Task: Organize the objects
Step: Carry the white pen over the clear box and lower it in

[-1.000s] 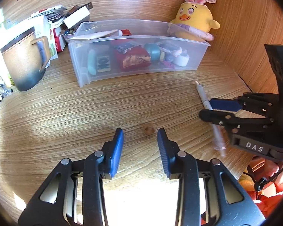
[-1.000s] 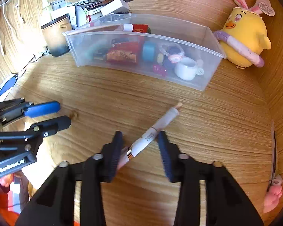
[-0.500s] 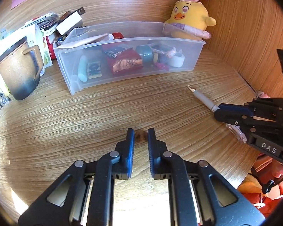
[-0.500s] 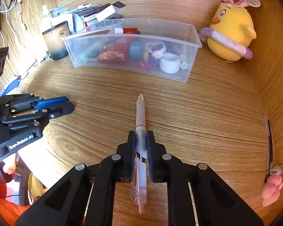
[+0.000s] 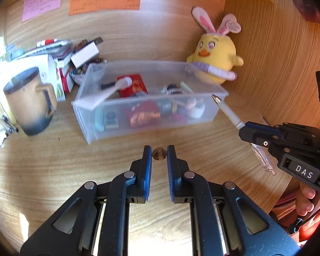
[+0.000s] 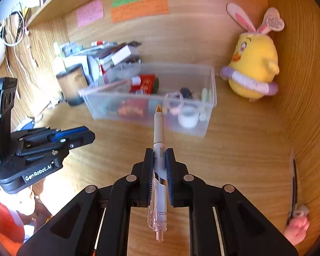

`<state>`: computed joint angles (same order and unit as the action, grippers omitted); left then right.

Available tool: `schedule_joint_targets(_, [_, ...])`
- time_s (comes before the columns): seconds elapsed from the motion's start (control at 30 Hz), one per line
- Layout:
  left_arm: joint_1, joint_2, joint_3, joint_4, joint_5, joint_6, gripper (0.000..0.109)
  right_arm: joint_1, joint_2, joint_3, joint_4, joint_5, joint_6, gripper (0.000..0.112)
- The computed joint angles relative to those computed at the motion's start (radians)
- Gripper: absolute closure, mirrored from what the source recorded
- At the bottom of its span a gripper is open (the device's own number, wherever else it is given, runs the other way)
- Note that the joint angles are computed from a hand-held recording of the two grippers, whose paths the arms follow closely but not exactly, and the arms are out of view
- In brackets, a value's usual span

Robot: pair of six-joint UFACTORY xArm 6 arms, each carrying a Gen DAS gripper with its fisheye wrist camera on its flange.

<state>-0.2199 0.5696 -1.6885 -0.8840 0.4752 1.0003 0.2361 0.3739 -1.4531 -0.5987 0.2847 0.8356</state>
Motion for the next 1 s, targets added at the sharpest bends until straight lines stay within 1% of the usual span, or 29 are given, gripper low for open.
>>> schedule_joint_targets(0.07, [-0.002,0.009,-0.025,0.003,0.0,-0.014,0.095,-0.006,0.008,-0.022,-0.027,-0.003,0.016,0.102])
schedule_joint_targets(0.27, [-0.007,0.039,-0.09,0.014,-0.012,-0.041,0.095,-0.025,0.042,-0.095,-0.052,-0.026,0.03,0.102])
schedule_joint_targets(0.4, [-0.01,0.08,-0.164,0.052,-0.014,-0.09,0.095,-0.036,0.075,-0.152,-0.038,-0.033,0.009,0.102])
schedule_joint_targets(0.6, [-0.013,0.152,-0.291,0.119,-0.004,-0.171,0.095,-0.047,0.136,-0.252,-0.013,-0.013,-0.041,0.102])
schedule_joint_targets(0.73, [-0.009,0.216,-0.407,0.166,0.029,-0.242,0.095,-0.055,0.181,-0.335,-0.013,0.015,-0.072,0.102])
schedule_joint_targets(0.87, [-0.009,0.305,-0.557,0.265,0.071,-0.35,0.095,-0.061,0.242,-0.444,-0.006,0.056,-0.112,0.102])
schedule_joint_targets(1.0, [-0.009,0.42,-0.752,0.352,0.138,-0.442,0.095,-0.064,0.317,-0.566,0.068,0.093,-0.204,0.102])
